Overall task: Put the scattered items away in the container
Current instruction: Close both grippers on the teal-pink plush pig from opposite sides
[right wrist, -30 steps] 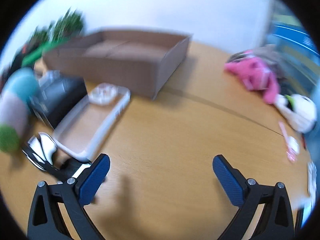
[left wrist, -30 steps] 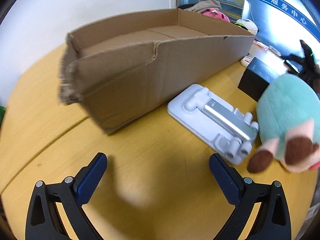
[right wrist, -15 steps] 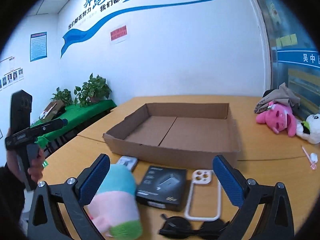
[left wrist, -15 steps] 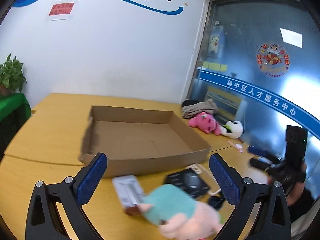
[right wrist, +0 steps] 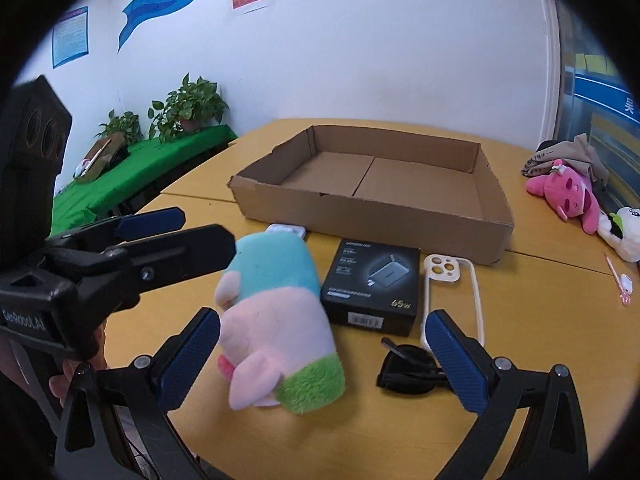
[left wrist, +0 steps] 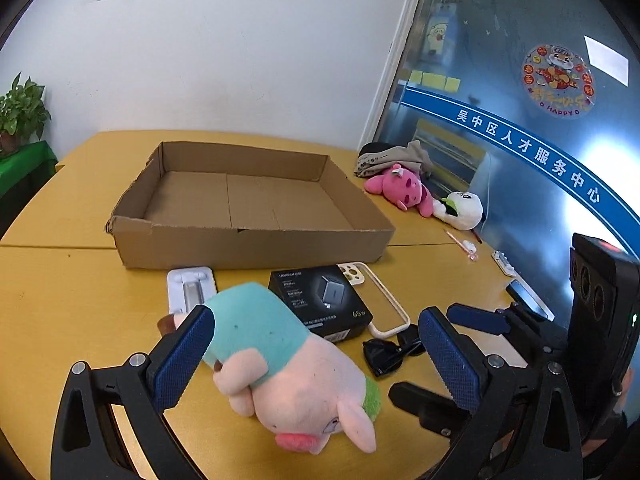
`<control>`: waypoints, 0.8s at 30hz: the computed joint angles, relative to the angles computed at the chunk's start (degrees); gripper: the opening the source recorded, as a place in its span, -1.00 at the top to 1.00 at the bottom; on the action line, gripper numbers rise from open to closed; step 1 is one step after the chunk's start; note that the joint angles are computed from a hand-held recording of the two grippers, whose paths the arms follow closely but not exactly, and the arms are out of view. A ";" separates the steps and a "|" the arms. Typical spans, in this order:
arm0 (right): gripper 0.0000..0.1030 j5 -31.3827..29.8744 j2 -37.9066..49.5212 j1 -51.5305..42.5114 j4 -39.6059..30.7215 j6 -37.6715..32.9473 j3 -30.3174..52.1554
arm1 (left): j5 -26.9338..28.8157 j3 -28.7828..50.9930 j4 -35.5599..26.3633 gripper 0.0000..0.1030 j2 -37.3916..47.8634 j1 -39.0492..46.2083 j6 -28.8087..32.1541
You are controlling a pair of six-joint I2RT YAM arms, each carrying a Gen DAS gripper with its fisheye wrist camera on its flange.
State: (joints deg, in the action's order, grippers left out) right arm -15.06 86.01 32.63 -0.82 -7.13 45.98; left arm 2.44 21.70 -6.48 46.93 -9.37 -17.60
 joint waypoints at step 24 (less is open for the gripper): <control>-0.98 -7.78 13.35 0.20 -0.71 0.04 5.03 | 12.94 -0.99 5.03 -1.00 13.03 10.81 -0.05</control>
State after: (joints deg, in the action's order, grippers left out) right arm -22.85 99.36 32.83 -1.53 -7.09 51.02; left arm 15.38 20.71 -1.45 59.96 1.44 -17.65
